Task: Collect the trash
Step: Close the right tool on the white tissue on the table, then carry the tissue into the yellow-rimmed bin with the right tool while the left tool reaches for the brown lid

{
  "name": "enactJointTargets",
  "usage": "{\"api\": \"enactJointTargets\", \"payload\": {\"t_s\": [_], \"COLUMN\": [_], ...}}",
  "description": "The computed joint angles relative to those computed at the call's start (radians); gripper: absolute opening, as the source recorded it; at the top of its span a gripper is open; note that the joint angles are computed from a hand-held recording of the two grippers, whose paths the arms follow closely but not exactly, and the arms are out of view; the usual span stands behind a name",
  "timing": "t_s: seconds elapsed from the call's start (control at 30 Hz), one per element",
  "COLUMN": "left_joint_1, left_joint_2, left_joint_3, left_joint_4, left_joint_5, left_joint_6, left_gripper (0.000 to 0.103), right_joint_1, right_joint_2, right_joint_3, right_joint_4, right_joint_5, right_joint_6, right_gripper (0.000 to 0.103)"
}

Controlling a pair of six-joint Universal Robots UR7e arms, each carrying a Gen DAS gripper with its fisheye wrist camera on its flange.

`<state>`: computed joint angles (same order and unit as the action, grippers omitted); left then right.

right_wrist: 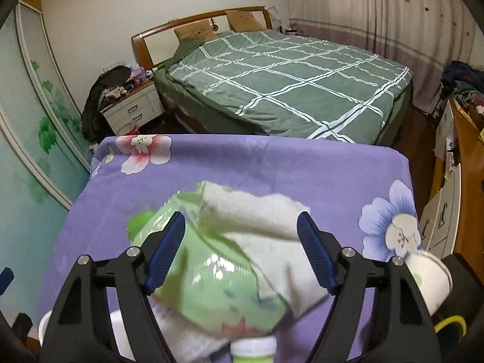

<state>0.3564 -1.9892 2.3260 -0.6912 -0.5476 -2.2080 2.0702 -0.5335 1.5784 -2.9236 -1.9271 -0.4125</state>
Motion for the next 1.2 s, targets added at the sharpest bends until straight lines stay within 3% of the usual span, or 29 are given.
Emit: {"api": "enactJointTargets", "payload": {"t_s": [0.13,0.23,0.33,0.37,0.5,0.87,1.2], "left_joint_1": [0.034,0.048,0.044,0.041,0.023,-0.148,-0.292], "left_joint_2": [-0.001,-0.009,-0.021,-0.023,-0.039,-0.038,0.048], "left_joint_3": [0.005,0.006,0.007,0.008,0.012,0.022,0.039], "left_joint_4": [-0.045,-0.062,-0.063,-0.062,-0.059,0.056,-0.004], "left_joint_5": [0.038,0.059,0.063,0.061,0.053,-0.056,-0.138], "left_joint_6": [0.047,0.071,0.079,0.079,0.082,-0.048,-0.065], "left_gripper": [0.099,0.099,0.099,0.099,0.099,0.099,0.099], "right_joint_1": [0.011,0.010,0.012,0.012,0.021,0.059,0.024], "right_joint_2": [0.043,0.059,0.055,0.046,-0.002,-0.237,-0.491], "right_joint_3": [-0.060,-0.093,-0.084,-0.072,-0.021,0.148,0.374], "right_joint_4": [0.043,0.105,0.102,0.090,0.028,-0.105,-0.200], "right_joint_5": [-0.032,-0.054,-0.069,-0.062,-0.055,-0.003,-0.019], "right_joint_6": [0.007,0.032,0.026,0.024,0.002,-0.038,-0.079], "right_gripper": [0.070,0.047,0.013,0.007,0.004,0.004,0.004]}}
